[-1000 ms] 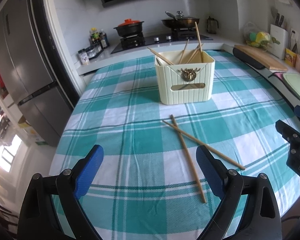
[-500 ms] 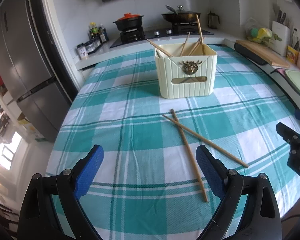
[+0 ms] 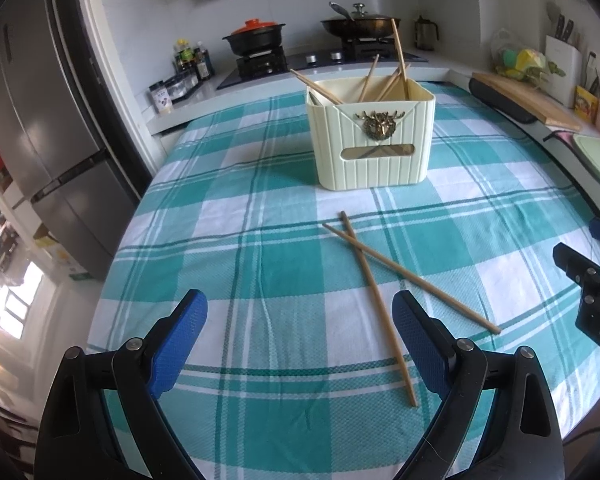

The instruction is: Organize utensils

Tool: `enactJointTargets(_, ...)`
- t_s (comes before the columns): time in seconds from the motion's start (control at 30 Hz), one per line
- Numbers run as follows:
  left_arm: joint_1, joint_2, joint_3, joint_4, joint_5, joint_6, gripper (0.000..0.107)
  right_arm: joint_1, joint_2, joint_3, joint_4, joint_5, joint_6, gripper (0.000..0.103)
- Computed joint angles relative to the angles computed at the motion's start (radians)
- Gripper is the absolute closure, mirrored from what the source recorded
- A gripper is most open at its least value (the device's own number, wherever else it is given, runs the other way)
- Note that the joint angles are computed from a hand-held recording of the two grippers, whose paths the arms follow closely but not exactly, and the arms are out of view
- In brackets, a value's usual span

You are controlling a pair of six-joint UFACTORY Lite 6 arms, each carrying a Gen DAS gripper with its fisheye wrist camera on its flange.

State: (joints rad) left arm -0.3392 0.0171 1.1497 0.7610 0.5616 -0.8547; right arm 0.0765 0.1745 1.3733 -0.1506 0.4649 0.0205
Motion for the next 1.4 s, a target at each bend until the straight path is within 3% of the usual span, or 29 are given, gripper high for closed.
enactJointTargets(1.4, 0.04, 0.057, 0.013, -0.068, -0.037, 0.047, 0.013, 0.003, 0.067, 0.04, -0.03, 0.013, 0.03, 0.041)
